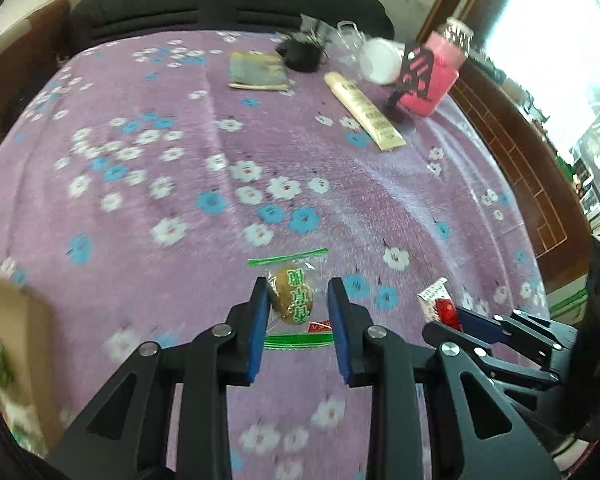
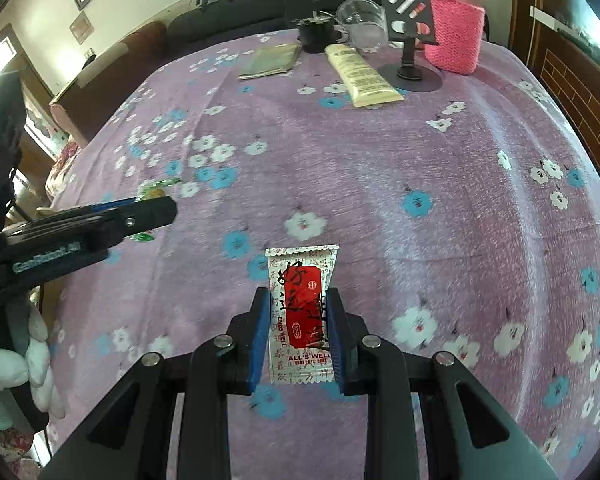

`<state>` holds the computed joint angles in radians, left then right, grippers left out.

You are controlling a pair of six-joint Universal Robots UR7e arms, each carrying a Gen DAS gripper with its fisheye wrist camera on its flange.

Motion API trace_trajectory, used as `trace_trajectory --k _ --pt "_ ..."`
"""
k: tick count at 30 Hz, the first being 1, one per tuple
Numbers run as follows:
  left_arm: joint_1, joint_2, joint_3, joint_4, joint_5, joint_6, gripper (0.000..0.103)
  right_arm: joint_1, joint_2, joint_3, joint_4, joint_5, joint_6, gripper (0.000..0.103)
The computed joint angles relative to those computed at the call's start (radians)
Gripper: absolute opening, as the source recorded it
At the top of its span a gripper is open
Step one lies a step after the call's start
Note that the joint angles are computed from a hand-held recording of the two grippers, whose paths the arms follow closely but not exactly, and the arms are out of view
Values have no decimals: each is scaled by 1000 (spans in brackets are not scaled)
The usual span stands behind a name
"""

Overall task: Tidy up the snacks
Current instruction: 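Carry both snacks over the cardboard box and open both tools to release them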

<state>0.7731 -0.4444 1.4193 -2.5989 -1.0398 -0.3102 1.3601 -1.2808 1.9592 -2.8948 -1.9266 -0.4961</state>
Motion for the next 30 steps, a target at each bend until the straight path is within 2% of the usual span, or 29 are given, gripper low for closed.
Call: trace_trajectory --k 5,9,17,23,27,30 --pt "-25 -147 193 -68 21 -79 31 51 -3 27 23 -1 34 26" --pt "-33 -286 354 -95 58 -170 31 118 20 42 29 -1 38 26" --pt "-18 -569 649 -67 139 -369 31 269 120 36 53 20 57 26" --pt "12 -717 767 0 210 -482 32 358 227 -4 85 26 76 26" --pt "40 -765 793 46 237 -509 32 396 295 -30 99 15 85 26" --pt "64 -777 801 65 228 -518 32 409 338 -56 127 8 112 26"
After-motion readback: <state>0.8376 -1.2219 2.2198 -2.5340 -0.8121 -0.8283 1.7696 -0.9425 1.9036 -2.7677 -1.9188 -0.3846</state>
